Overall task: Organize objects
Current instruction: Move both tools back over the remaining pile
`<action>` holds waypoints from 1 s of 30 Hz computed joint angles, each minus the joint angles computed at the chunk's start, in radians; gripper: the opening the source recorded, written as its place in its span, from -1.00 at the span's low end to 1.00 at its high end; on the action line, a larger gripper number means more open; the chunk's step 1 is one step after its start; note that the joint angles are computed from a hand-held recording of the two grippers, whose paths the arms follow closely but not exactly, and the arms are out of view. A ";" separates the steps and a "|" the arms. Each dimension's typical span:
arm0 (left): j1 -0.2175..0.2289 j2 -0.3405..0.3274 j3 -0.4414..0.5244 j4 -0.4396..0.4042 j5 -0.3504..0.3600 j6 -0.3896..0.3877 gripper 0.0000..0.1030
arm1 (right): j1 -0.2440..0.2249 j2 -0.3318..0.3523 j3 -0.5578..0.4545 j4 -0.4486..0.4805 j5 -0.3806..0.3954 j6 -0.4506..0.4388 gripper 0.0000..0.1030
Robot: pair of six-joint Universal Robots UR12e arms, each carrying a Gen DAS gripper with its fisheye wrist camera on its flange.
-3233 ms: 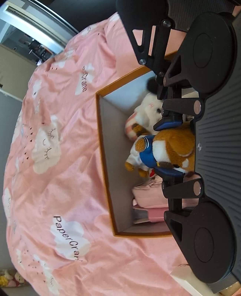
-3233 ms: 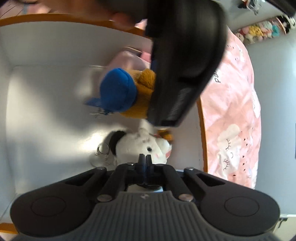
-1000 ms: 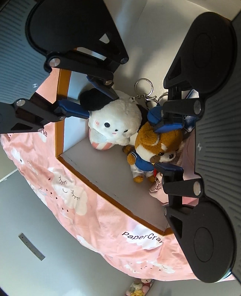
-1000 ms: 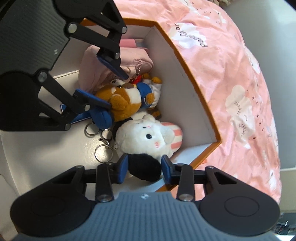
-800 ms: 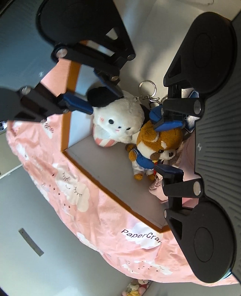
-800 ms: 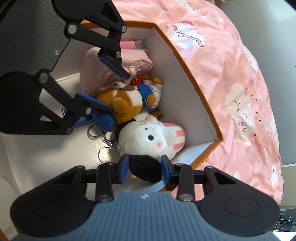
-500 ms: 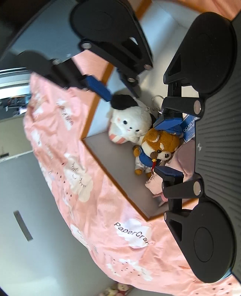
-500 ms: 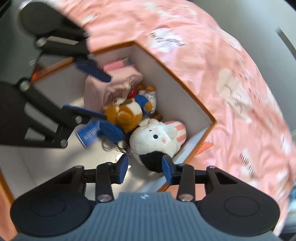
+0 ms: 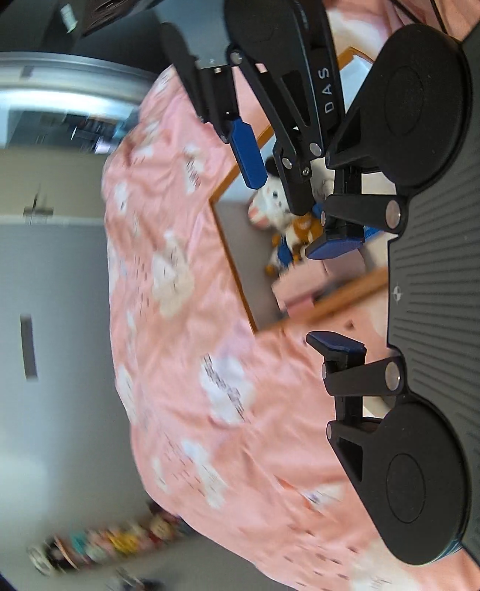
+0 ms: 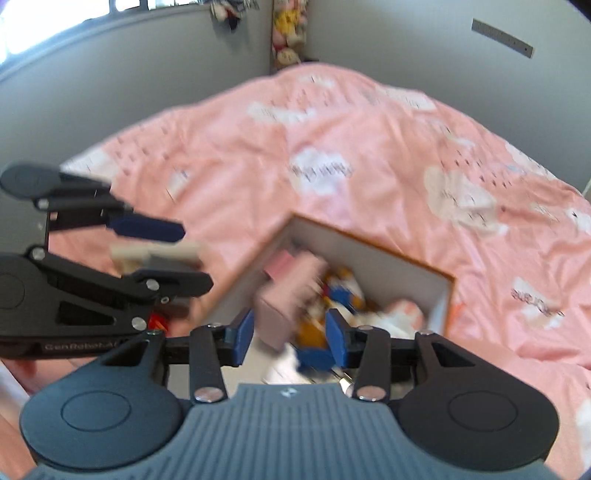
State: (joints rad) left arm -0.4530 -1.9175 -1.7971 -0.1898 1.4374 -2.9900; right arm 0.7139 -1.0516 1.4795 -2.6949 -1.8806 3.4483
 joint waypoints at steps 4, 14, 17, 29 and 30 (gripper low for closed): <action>0.046 0.049 -0.041 -0.041 -0.018 -0.087 0.00 | 0.016 0.043 -0.065 -0.023 0.027 0.003 -0.06; 0.166 0.106 -0.133 -0.108 -0.065 -0.391 -0.02 | 0.039 0.147 -0.195 0.035 0.132 0.112 -0.08; 0.177 0.102 -0.151 -0.101 -0.057 -0.422 -0.02 | 0.040 0.173 -0.216 0.053 0.164 0.136 -0.09; 0.201 0.070 -0.164 -0.190 -0.099 -0.484 -0.03 | 0.044 0.243 -0.308 0.205 0.213 0.042 -0.09; 0.198 0.070 -0.161 -0.207 -0.087 -0.486 -0.03 | 0.044 0.250 -0.315 0.217 0.225 0.032 -0.09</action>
State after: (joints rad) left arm -0.2549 -1.8480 -1.9585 -0.3965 1.3499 -3.4756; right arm 0.7577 -0.8018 1.1640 -2.4776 -1.6555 3.4806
